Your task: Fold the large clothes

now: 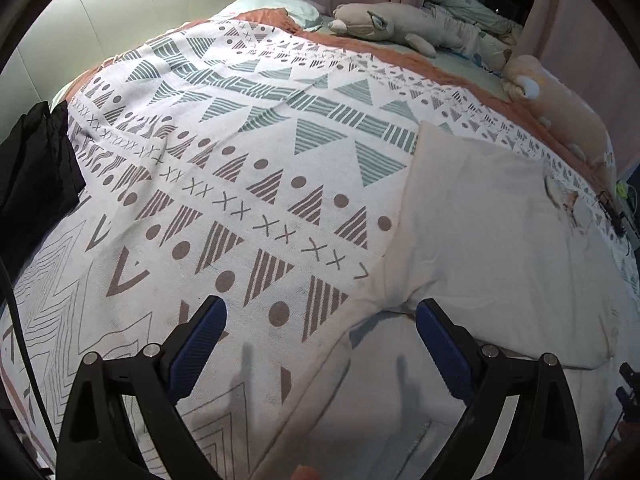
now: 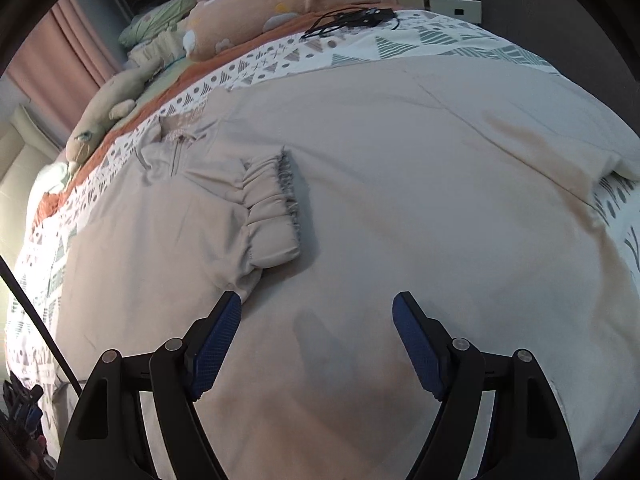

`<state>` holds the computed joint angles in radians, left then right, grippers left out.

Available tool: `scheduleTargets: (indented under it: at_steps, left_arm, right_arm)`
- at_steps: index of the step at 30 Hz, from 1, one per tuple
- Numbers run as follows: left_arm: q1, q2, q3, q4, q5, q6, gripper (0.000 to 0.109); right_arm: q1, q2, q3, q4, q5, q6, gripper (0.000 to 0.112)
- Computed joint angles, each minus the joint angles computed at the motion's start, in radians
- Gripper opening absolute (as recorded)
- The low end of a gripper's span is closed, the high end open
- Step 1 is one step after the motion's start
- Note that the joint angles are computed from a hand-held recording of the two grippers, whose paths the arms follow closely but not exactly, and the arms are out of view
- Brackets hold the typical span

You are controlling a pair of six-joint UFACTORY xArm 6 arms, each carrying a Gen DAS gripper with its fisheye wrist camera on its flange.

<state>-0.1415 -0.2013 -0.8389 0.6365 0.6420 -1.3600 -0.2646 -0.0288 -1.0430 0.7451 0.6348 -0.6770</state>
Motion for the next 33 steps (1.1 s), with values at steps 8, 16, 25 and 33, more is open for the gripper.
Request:
scheduleTargets:
  at_steps: [8,16,25,33]
  left_arm:
    - [-0.097,-0.073,0.013,0.052,-0.057,-0.038,0.098]
    - [-0.178,-0.107,0.029,0.124,-0.146,-0.143,0.098]
    - [-0.230,-0.086,0.019,0.200,-0.186,-0.242,0.098]
    - [-0.245,-0.059,-0.016,0.255,-0.184,-0.278,0.098]
  right_arm:
    - [-0.071,-0.117,0.086,0.160,0.074,-0.134,0.081]
    - [-0.225,-0.222,0.209,0.305,0.238,-0.281,0.082]
    - [-0.450,-0.216,0.175,0.284,0.415,-0.362,0.082]
    - [-0.616,-0.113,0.011,0.267,0.560,-0.434,0.082]
